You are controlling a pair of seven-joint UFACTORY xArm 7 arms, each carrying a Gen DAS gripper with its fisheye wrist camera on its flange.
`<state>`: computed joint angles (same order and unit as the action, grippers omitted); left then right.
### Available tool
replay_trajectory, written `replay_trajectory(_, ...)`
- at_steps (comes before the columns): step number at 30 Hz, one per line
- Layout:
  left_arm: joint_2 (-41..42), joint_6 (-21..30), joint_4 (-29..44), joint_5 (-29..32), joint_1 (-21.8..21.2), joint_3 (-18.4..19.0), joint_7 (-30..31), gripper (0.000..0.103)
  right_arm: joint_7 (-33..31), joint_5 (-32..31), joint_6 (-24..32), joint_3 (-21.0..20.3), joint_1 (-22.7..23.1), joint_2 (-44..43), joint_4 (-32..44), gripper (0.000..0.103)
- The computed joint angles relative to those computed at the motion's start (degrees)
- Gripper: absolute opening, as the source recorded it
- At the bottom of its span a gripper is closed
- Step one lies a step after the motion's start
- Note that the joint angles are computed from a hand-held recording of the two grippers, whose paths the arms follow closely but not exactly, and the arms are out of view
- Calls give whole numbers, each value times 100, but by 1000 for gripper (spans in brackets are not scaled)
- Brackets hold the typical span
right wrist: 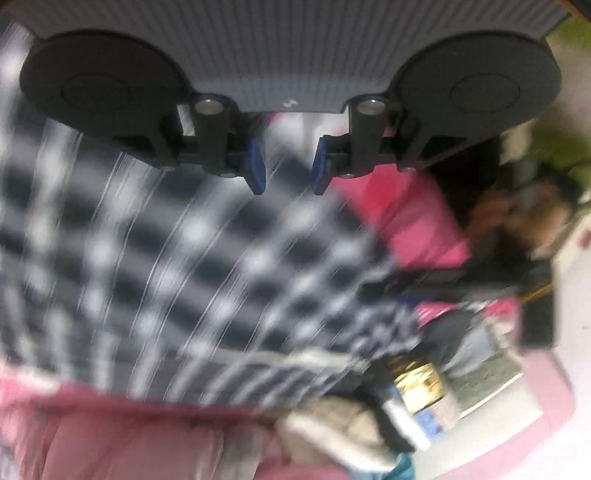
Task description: Fold clothes
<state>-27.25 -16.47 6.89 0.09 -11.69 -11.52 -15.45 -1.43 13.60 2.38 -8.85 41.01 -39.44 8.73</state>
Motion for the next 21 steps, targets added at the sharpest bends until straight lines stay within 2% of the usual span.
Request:
replay_trajectory(2, -51, -1, -14, -28, 41, -30, -24, 64, 146, -100, -691, 242, -242, 885, 323, 28)
replay_trajectory(3, -65, -5, -14, -47, 93, -75, -28, 64, 204, -148, -889, 123, -146, 1243, 460, 27)
replay_trajectory(4, -39, -29, -3, -70, 189, -170, -12, 64, 273, -179, -884, -158, 118, 1485, 575, 28)
replay_trajectory(5, -8, -55, 10, -94, 284, -263, 9, 64, 224, -81, -751, -580, 570, 1543, 610, 27)
replay_trajectory(6, 67, -100, 34, -113, 376, -337, 42, 64, 241, -11, -576, -762, 794, 1566, 632, 27)
replay_trajectory(7, 141, -143, 57, -137, 458, -400, 82, 64, 290, -175, -625, -704, 779, 1387, 447, 27)
replay_trajectory(8, 210, -164, 74, -128, 455, -343, 116, 64, 320, -228, -585, -428, 593, 1188, 279, 27)
replay_trajectory(10, 318, -191, 84, -22, 268, 5, 157, 64, 366, -322, -25, -10, 257, 594, 90, 27)
replay_trajectory(11, 349, -230, 72, 55, 143, 223, 165, 64, 304, -273, 127, -66, 287, 479, 131, 27)
replay_trajectory(13, 396, -291, 55, 226, -82, 647, 167, 64, 197, -110, -85, -195, 331, 577, 289, 27)
replay_trajectory(14, 410, -308, 55, 259, -111, 742, 165, 64, 199, -87, -280, -151, 264, 856, 433, 27)
replay_trajectory(16, 444, -340, 64, 278, -93, 823, 171, 64, 264, -105, -642, -57, 102, 1398, 728, 27)
replay_trajectory(17, 465, -356, 74, 262, -53, 814, 180, 64, 277, -119, -798, -196, 196, 1675, 857, 27)
replay_trajectory(20, 549, -410, 86, 299, -33, 919, 188, 64, 421, -51, -670, -727, 773, 2073, 1054, 27)
replay_trajectory(21, 581, -429, 89, 328, -40, 975, 185, 64, 407, -61, -728, -623, 738, 1954, 872, 27)
